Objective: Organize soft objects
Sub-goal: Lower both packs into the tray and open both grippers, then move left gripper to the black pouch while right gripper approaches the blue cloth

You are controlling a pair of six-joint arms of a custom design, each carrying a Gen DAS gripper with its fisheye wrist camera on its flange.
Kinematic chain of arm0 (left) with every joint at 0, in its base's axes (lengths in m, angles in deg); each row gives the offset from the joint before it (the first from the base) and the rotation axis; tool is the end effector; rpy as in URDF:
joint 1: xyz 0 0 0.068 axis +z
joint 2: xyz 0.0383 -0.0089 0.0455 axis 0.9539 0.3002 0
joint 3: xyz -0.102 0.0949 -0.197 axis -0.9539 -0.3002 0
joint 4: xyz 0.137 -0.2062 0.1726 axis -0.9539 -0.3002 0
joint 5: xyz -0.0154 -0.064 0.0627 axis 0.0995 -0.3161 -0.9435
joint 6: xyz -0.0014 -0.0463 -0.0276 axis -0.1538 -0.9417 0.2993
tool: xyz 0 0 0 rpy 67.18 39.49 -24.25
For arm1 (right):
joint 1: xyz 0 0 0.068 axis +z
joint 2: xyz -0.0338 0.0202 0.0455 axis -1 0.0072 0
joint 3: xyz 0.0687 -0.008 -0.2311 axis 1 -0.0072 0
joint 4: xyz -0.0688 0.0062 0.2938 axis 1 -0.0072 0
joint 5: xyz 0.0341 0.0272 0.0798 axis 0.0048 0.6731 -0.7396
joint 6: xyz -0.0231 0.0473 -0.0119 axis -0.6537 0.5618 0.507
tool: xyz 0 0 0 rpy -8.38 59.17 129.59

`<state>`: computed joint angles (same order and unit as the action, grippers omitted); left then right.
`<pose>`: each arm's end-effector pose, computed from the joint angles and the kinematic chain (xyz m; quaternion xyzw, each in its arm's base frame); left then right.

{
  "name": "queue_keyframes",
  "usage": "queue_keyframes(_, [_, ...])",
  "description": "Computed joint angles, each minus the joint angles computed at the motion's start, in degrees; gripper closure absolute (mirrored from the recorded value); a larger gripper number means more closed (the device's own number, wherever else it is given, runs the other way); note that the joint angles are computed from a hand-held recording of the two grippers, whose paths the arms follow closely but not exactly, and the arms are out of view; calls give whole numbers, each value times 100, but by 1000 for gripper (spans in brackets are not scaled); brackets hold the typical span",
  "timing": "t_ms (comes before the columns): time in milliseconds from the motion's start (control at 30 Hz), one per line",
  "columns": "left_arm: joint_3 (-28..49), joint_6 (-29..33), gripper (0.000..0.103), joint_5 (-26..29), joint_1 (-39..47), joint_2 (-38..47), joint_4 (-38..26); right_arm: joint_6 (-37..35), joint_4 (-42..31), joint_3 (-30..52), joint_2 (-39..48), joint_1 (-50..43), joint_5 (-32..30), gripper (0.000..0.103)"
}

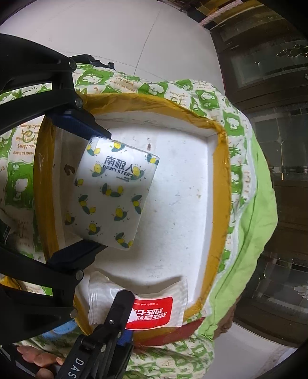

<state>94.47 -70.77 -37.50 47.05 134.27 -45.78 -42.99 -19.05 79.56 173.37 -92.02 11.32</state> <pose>0.2744 -0.1226 0.2186 -0.0697 0.9709 -0.0065 0.2291 0.3289 0.0039 0.2198 -0.1643 0.9392 0.2222 0.2038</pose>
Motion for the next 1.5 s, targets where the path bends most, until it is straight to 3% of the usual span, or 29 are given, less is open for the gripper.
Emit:
queue_keyframes(567, [152,16,23,-263,-108,346,-97,29,54,-20,199,203,-124,62])
queue_keyframes(867, [117,-22,13,-354,-243,256,-66,115,5,-36,179,111,-258,55])
queue_keyframes(1067, [-3,-26,13,-548,-436,22,-63,210,158,-140,-61,22,-225,50])
queue_keyframes(1200, [-176,-168,13,-846,-800,-462,-241,244,283,-269,-356,-125,-300,37])
queue_keyframes(1300, [-428,-391,13,-1155,-1220,-1103,-470,263,343,-364,-574,-202,-348,35])
queue_keyframes(1433, [-798,-1104,9,-1462,-1882,-2040,-900,134,154,-446,-884,-373,-555,32])
queue_keyframes(1500, [-973,-1675,9,-1680,-2383,-2462,-1249,-86,-28,-598,-1265,-563,-765,23])
